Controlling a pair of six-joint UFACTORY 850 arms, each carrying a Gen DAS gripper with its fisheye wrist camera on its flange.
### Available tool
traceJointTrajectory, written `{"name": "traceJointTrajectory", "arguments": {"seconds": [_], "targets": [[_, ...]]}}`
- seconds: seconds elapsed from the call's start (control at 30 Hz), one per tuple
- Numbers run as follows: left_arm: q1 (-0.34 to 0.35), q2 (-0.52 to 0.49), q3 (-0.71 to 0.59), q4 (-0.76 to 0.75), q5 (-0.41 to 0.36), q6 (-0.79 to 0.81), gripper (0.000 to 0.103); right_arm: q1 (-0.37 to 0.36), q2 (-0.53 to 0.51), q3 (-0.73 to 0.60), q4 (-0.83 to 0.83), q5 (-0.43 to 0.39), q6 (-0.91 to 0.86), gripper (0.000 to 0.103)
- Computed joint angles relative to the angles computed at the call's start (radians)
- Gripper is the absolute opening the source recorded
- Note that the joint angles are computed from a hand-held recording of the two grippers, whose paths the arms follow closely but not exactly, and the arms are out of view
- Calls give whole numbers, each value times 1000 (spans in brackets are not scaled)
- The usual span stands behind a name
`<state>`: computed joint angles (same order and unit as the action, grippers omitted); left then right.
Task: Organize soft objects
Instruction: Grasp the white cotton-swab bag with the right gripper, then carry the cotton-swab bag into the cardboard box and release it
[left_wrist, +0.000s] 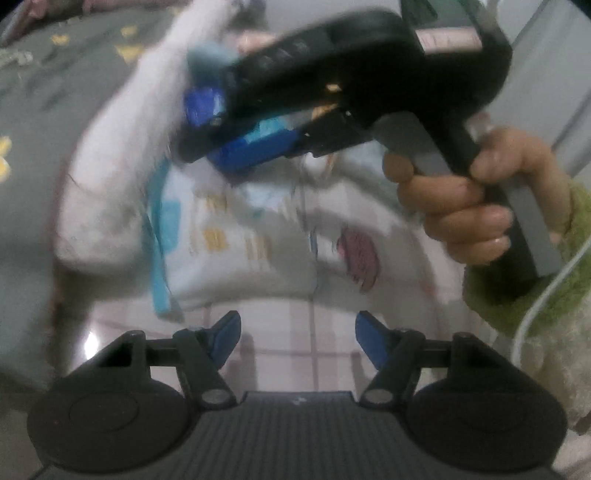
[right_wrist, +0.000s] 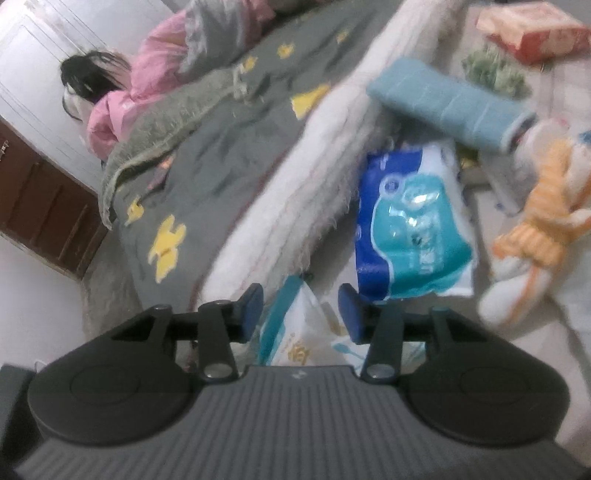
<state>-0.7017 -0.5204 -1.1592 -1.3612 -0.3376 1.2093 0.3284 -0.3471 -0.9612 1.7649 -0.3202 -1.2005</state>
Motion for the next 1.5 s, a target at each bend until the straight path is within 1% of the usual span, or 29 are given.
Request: {"name": "traceJointTrajectory", "arguments": {"seconds": [0.07, 0.1, 0.13, 0.17, 0.2, 0.27, 0.37, 0.47, 0.57, 0.63, 0.67, 0.7, 0.8, 0.97, 1.07, 1.23, 1.3, 1.43, 1.5], "targets": [[-6, -22, -14, 35, 27, -57, 67, 1, -24, 0, -46, -17, 59, 44], [-4, -24, -14, 2, 31, -32, 67, 0, -24, 8, -59, -23, 81, 44], [-1, -22, -8, -66, 33, 30, 67, -1, -22, 20, -73, -30, 100, 44], [3, -20, -5, -93, 33, 53, 68, -4, -13, 37, -78, -41, 110, 45], [7, -20, -5, -99, 33, 56, 69, -7, 4, 63, -61, -56, 94, 45], [16, -20, -3, -110, 25, 65, 69, -4, 37, 111, -26, -51, 59, 49], [25, -18, 0, -139, 5, 91, 71, -8, 78, 179, 25, -69, 29, 49], [16, -18, -3, -121, 22, 79, 72, -13, 102, 227, 101, -88, -22, 49], [8, -26, -17, -115, 37, 66, 72, -12, 115, 264, 210, -102, -130, 49], [2, -26, -15, -141, 52, 87, 71, -2, 120, 269, 258, -94, -180, 47], [0, -24, -14, -153, 60, 102, 68, 1, 127, 277, 290, -95, -217, 43], [-3, -16, -8, -166, 69, 119, 67, 6, 135, 285, 315, -87, -241, 42], [-13, 1, 3, -227, 101, 188, 66, 14, 135, 278, 329, -82, -241, 38], [-19, 37, 14, -287, 122, 250, 66, 7, 168, 296, 352, -115, -248, 36], [-30, 57, 7, -346, 142, 332, 66, 2, 211, 312, 388, -120, -279, 36], [-71, 56, -84, -275, 186, 350, 66, -25, 325, 351, 487, -101, -383, 36], [-89, 41, -141, -222, 191, 328, 66, -50, 385, 375, 539, -93, -433, 36], [-127, -21, -288, -111, 155, 260, 68, -120, 527, 430, 601, -56, -489, 36], [-151, -81, -399, 10, 117, 148, 69, -171, 602, 456, 598, -24, -494, 36]]}}
